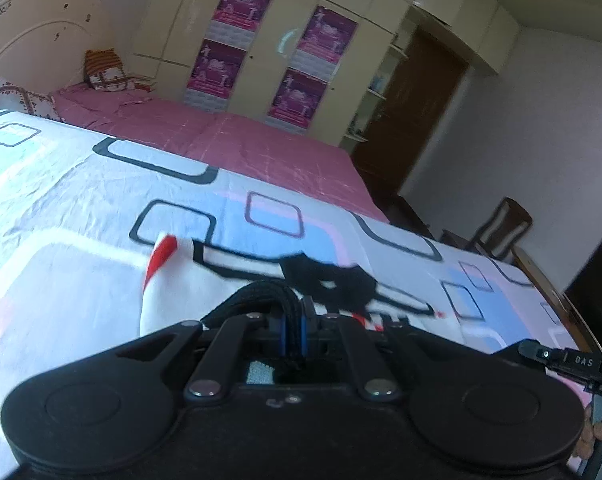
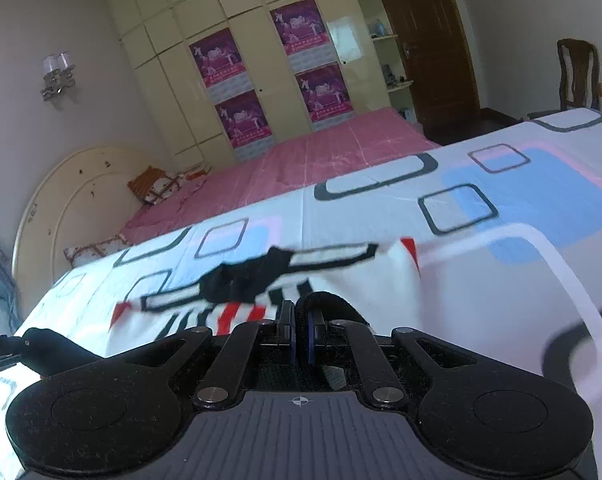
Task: Fold small clothes
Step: 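Lift the hem with both grippers and fold it over toward the collar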
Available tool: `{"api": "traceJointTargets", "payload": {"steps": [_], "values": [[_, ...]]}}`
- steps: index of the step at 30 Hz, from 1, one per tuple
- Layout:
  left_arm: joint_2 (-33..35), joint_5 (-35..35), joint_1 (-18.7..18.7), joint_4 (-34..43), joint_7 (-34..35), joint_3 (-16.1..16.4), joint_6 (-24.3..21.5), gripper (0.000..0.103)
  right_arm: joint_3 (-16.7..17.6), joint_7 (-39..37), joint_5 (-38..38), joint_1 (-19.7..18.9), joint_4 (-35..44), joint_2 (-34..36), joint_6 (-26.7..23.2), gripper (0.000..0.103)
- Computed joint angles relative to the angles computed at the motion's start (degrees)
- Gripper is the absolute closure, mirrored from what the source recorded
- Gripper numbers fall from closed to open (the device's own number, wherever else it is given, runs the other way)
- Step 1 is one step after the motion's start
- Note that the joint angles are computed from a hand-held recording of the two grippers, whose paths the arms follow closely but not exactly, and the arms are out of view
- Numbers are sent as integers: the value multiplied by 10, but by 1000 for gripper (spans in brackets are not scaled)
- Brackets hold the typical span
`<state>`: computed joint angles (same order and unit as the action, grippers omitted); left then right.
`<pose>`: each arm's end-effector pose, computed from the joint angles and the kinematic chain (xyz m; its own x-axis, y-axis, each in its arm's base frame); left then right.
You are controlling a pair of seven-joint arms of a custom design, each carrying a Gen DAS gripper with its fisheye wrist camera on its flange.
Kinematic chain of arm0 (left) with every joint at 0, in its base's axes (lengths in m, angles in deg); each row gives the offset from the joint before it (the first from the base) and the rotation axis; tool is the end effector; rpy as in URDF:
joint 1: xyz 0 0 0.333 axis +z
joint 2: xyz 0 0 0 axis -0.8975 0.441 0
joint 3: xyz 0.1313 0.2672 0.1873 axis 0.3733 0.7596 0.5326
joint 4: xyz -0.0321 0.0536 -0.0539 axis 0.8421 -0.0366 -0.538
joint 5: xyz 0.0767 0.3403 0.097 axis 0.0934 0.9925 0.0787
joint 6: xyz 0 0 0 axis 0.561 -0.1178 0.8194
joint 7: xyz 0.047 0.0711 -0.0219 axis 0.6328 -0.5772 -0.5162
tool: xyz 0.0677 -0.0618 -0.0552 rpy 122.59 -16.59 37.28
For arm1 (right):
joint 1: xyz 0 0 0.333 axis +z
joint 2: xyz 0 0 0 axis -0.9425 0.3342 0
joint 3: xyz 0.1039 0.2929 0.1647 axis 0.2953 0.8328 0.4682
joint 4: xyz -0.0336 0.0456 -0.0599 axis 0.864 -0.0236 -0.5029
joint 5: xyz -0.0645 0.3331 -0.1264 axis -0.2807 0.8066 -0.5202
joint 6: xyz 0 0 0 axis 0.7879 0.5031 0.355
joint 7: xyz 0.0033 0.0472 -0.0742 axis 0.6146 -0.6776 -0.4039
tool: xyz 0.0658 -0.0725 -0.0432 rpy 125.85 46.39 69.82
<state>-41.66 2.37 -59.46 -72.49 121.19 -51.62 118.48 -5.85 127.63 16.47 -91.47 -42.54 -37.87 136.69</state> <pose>0.6238 0.0067 0.4706 -0.0252 -0.9322 0.3611 -0.5756 -0.2818 -0.7676 0.6218 0.1169 0.4636 0.1627 -0.8895 -0.4271 -0.5805 0.2637 -0.7704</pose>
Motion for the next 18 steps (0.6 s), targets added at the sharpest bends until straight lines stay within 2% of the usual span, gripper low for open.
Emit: {"api": "traceJointTargets", "payload": {"steps": [4, 6, 9, 10, 13, 15, 18], "values": [[60, 127, -18, 59, -123, 19, 11, 97, 60, -35, 14, -22, 98, 85, -66, 98], [88, 190, -32, 85, -183, 37, 15, 97, 75, -61, 29, -19, 140, 118, -93, 98], [127, 284, -64, 122, -292, 83, 2, 97, 100, -107, 56, -11, 211, 175, -147, 98], [141, 320, -79, 135, -334, 107, -10, 97, 108, -122, 67, -9, 233, 193, -166, 98], [175, 394, -105, 167, -418, 152, -37, 97, 124, -163, 102, 4, 298, 243, -219, 98], [198, 437, -122, 190, -473, 182, -54, 97, 123, -178, 125, 15, 328, 264, -243, 98], [224, 478, -127, 219, -527, 198, -75, 97, 124, -204, 157, 29, 371, 292, -275, 98]]}}
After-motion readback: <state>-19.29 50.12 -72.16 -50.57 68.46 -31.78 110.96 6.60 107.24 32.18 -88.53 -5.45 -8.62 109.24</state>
